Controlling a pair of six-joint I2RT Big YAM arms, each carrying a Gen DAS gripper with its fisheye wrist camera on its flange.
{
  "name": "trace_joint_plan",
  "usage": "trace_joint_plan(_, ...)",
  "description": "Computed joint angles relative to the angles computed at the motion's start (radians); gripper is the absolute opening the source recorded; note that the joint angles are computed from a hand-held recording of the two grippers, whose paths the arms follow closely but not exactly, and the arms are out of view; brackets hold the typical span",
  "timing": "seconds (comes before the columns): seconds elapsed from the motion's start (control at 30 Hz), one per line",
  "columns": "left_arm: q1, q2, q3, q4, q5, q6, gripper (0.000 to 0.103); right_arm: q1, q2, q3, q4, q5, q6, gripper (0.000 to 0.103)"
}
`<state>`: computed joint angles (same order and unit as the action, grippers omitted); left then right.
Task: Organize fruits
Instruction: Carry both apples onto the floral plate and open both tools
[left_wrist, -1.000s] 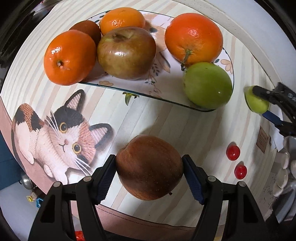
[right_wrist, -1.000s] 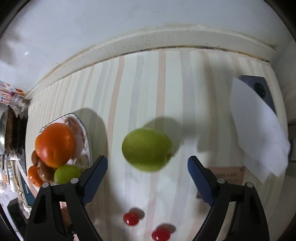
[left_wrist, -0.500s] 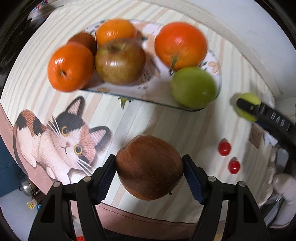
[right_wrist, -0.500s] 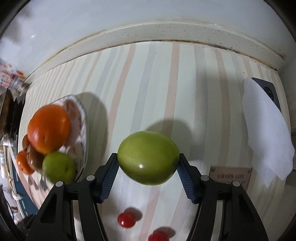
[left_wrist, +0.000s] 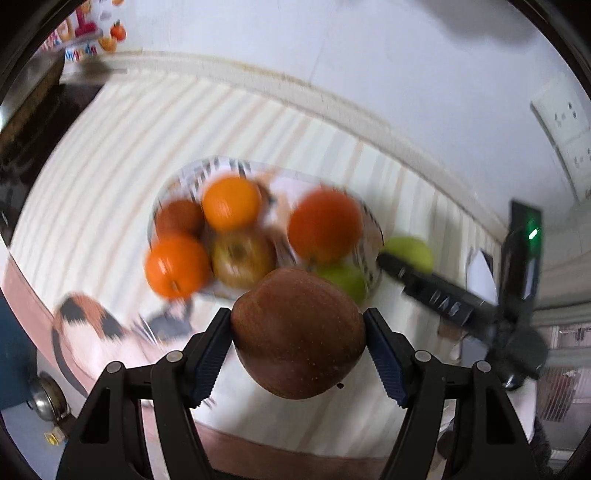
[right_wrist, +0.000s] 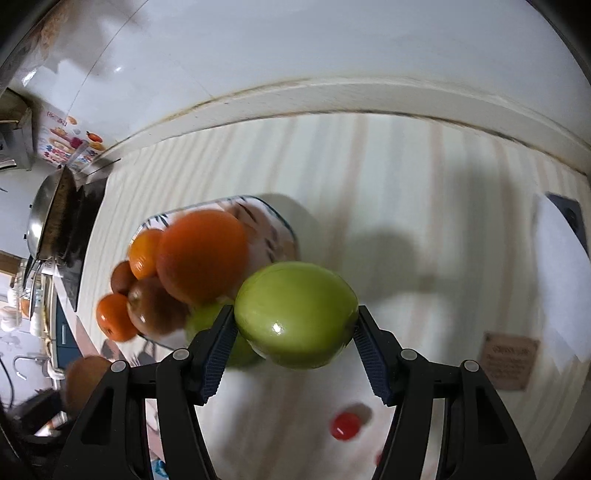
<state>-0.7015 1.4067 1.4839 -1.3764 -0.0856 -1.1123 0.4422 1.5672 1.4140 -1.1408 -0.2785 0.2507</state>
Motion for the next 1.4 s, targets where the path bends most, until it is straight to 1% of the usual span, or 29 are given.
trace_joint_plan(0.07,0.044,0.005,0.012,-0.010,-0.004,0.040,0.069,0.011,0.035,0.031,-0.007,-0.008,0.003,0.066)
trace_joint_plan(0.13,0.095,0.008,0.019,-0.024,0.000,0.083,0.069,0.026,0.068,0.052,-0.012,0.002,0.006,0.066)
trace_joint_plan(0.2,0.147,0.014,0.015,-0.027,0.015,0.126,0.069,0.037,0.090,0.063,-0.012,0.009,0.016,0.066)
trace_joint_plan(0.23,0.166,0.023,0.017,-0.026,0.022,0.133,0.069,0.038,0.093,0.065,-0.011,0.006,0.022,0.066)
trace_joint_plan(0.37,0.247,0.055,-0.006,-0.006,0.080,0.192,0.069,0.041,0.108,0.083,-0.017,0.001,0.034,0.066)
trace_joint_plan(0.47,0.287,0.070,-0.023,0.004,0.124,0.222,0.070,0.038,0.114,0.090,-0.024,-0.003,0.036,0.066)
trace_joint_plan(0.53,0.303,0.076,-0.035,0.014,0.151,0.230,0.070,0.042,0.117,0.092,-0.021,-0.002,0.041,0.066)
trace_joint_plan(0.57,0.307,0.079,-0.037,0.013,0.152,0.232,0.070,0.043,0.118,0.091,-0.019,-0.002,0.045,0.066)
trace_joint_plan(0.73,0.342,0.098,-0.038,0.011,0.138,0.260,0.070,0.030,0.108,0.073,-0.015,0.000,0.050,0.066)
trace_joint_plan(0.87,0.363,0.133,-0.018,-0.005,0.110,0.297,0.070,0.028,0.105,0.061,-0.001,0.001,0.065,0.066)
trace_joint_plan(1.0,0.379,0.164,-0.014,-0.011,0.110,0.328,0.070,0.027,0.096,0.046,0.019,0.001,0.079,0.066)
trace_joint_plan(1.07,0.385,0.176,-0.020,-0.011,0.124,0.334,0.070,0.026,0.095,0.043,0.023,-0.001,0.085,0.066)
trace_joint_plan(1.23,0.387,0.172,-0.043,0.003,0.126,0.343,0.071,0.017,0.083,0.023,0.041,-0.022,0.092,0.067)
trace_joint_plan(1.33,0.381,0.178,-0.038,-0.006,0.120,0.353,0.071,0.014,0.071,0.011,0.064,-0.037,0.091,0.067)
trace_joint_plan(1.4,0.378,0.184,-0.032,-0.015,0.117,0.356,0.071,0.011,0.073,0.016,0.061,-0.046,0.094,0.068)
